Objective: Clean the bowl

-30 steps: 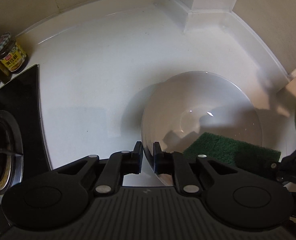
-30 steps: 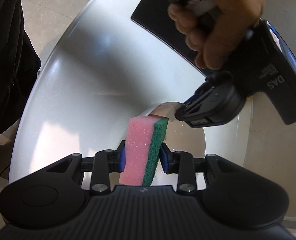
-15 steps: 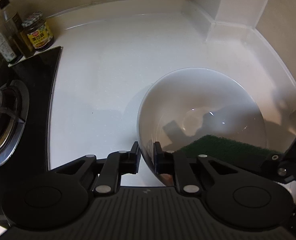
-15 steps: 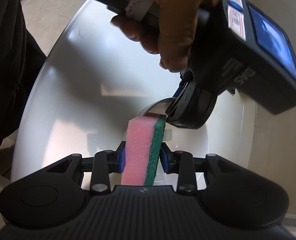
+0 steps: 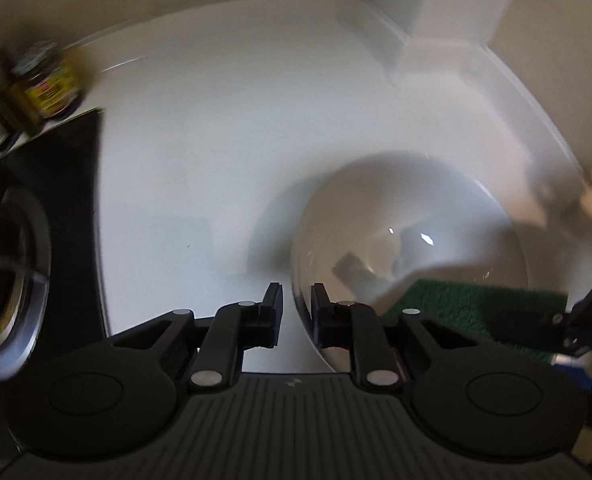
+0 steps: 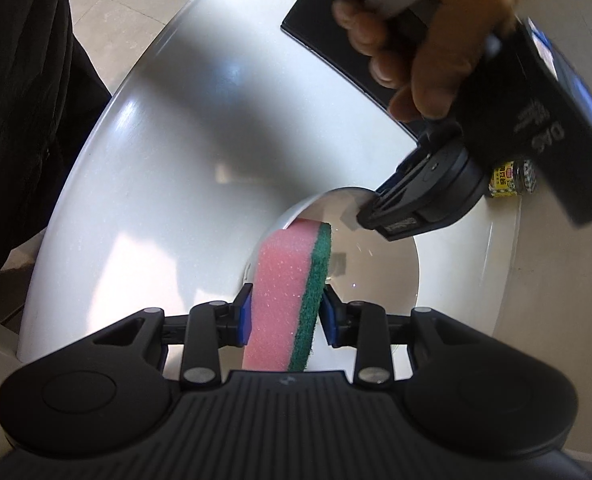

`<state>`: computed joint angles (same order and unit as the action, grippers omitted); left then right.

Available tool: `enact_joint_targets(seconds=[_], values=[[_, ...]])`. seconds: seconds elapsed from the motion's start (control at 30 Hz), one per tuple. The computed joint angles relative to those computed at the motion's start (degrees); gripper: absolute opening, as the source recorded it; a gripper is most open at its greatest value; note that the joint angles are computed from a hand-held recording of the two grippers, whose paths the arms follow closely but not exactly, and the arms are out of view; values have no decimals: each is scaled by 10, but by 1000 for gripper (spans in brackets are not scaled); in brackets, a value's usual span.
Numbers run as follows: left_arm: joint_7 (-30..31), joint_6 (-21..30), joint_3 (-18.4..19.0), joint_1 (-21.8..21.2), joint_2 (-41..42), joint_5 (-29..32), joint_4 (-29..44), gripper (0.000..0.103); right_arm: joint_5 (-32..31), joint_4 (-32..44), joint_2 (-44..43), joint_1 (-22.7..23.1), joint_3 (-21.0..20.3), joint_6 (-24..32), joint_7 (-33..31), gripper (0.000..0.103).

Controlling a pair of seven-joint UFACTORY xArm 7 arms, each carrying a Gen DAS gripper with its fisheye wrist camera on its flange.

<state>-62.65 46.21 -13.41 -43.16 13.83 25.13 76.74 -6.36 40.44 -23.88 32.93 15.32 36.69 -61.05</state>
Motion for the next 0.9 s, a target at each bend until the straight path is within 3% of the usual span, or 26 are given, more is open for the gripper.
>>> enact_joint_targets(seconds=[0.13,0.2,0.33,0.47,0.5,0.53,0.63,0.7,0.9], values=[[-111,15,6,-30,-4,63,-9,21,-2,0,6,-4,1,-6,6,29],[-101,19,0,-27,4,61,-1,17,-1,-2,-4,-3,-1,1,3,29],[21,34,-9,-10,25,21,31,15,-13,-9,-8,-4,5,-4,6,29],[164,47,-12,11,48,-36,68,19,-29,-10,-8,-5,14,-2,12,29],[191,49,-20,25,55,-46,77,22,-34,-10,-8,-6,16,0,13,29],[194,44,-4,16,55,-56,77,23,-37,-8,-9,-6,14,4,10,29],[135,2,16,8,41,-50,47,26,-36,3,-8,-10,9,17,7,29],[45,-17,28,-13,24,-9,18,26,-34,6,-6,-12,7,20,9,29],[-154,-17,21,-46,-2,93,-26,23,-22,18,-6,-11,1,40,0,29]])
